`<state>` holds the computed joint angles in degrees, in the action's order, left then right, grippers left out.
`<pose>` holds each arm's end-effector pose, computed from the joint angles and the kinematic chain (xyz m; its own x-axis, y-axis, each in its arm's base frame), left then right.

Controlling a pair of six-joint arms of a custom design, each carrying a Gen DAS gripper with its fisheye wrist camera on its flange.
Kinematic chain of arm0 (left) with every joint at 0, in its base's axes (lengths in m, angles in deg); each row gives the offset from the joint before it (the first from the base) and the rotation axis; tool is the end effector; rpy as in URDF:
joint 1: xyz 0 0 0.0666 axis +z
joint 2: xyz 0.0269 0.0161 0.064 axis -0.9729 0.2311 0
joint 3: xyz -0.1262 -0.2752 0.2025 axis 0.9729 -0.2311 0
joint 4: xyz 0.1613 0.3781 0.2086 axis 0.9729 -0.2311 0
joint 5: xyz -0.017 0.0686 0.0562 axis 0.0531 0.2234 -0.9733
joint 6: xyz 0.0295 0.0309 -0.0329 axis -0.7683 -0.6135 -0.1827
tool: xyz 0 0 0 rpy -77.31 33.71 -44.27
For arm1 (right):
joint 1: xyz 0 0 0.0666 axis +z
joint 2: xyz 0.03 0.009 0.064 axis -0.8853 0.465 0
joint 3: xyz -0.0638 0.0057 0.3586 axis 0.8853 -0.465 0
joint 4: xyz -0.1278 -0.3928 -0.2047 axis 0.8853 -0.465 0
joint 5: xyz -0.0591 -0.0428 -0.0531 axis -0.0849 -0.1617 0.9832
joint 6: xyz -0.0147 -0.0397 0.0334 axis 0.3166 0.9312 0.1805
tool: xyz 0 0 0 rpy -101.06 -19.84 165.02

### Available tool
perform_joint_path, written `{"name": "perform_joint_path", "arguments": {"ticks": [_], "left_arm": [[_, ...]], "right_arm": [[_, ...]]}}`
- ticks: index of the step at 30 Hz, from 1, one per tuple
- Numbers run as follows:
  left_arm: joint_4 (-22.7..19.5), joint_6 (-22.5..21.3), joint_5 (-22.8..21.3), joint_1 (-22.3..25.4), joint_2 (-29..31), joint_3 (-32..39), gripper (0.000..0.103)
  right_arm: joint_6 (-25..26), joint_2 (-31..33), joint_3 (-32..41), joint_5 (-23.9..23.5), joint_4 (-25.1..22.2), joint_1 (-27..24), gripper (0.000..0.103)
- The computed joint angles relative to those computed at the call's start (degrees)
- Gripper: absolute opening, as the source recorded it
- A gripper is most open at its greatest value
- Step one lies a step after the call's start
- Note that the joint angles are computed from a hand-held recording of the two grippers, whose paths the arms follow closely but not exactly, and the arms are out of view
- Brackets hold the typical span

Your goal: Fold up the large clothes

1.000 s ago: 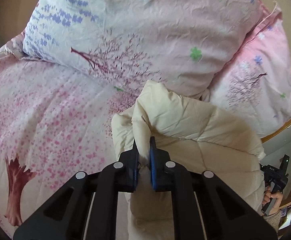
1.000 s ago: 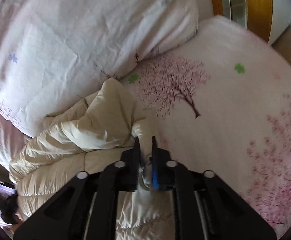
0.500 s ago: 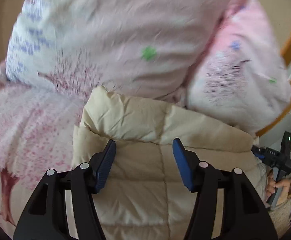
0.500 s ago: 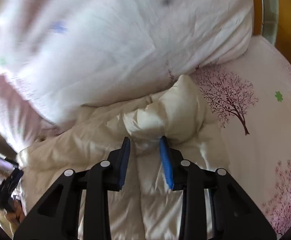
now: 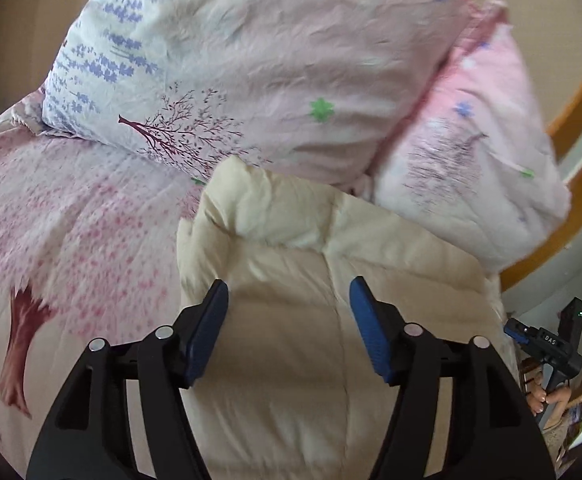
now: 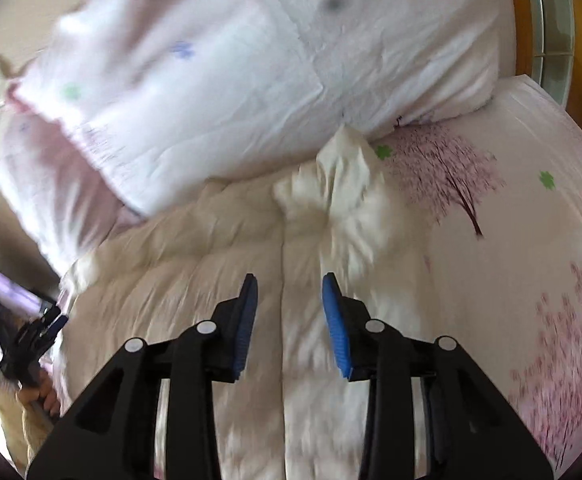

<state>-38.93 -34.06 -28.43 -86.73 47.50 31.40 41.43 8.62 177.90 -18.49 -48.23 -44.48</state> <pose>0.4903 -0.0932 0.5015 -0.7113 -0.3707 -0.5972 -0.0763 0.8853 -0.4587 0.5330 0.1772 0.5325 -0.8197 0.2028 -0.5357 -0.0436 0.9104 0.4113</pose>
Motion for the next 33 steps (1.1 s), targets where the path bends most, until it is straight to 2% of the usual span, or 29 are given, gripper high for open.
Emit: {"name": "perform_joint_path", "arguments": {"ticks": [2, 5, 8, 11, 14, 15, 17, 19, 20, 21, 26, 29, 33], "left_arm": [[0.73, -0.79, -2.35, -1.14, -1.69, -1.89, 0.067], [-1.16, -1.70, -3.89, -1.60, -1.27, -2.19, 0.067], [-1.79, -0.95, -3.87, -1.29, -1.12, -3.48, 0.067], [-2.23, -0.75, -6.02, -2.22, 0.11, -3.03, 0.067], [-3.01, -0.90, -7.76, -3.03, 0.60, -2.84, 0.067], [-2.70, -0.14, -7.05, -2.89, -0.29, -3.63, 0.067], [-1.50, 0.60, -3.68, -1.88, -2.18, -4.99, 0.068], [0.68, 1.27, -0.13, -0.38, -5.82, -7.82, 0.076], [1.33, 1.57, 1.21, 0.39, -7.14, -8.81, 0.083], [1.61, 1.82, 3.01, 1.55, -8.38, -9.69, 0.084], [-1.44, 3.72, 7.67, 5.88, -8.85, -10.83, 0.084], [-1.22, 5.97, 13.38, 7.43, -7.89, -12.00, 0.084], [-0.74, 5.76, 15.16, 6.93, -7.89, -12.94, 0.084]], "right_arm": [[0.49, -2.21, -2.80, 1.03, 0.03, 0.35, 0.037], [0.29, -0.07, -2.74, 5.46, -2.92, 1.81, 0.036], [-0.38, 1.46, -3.41, 5.27, -2.96, 1.89, 0.035], [0.56, 2.58, -2.23, 7.96, -3.58, 2.77, 0.035], [0.48, 2.56, -1.97, 7.39, -3.43, 2.67, 0.036], [-0.82, 1.20, -2.99, 6.60, -2.99, 2.52, 0.039], [-3.14, -1.43, -4.77, 3.37, -0.39, 1.96, 0.063], [-5.37, -6.01, -9.03, 0.23, 3.54, 0.97, 0.074], [-5.94, -7.27, -9.94, -0.78, 4.01, 0.34, 0.076], [-6.60, -7.91, -10.37, -1.70, 3.98, -0.13, 0.079], [-9.99, -7.58, -10.94, -7.86, 1.37, -3.76, 0.081], [-10.64, -6.07, -11.29, -13.64, 1.12, -4.96, 0.081], [-10.73, -4.95, -11.92, -16.31, 2.16, -4.98, 0.081]]}}
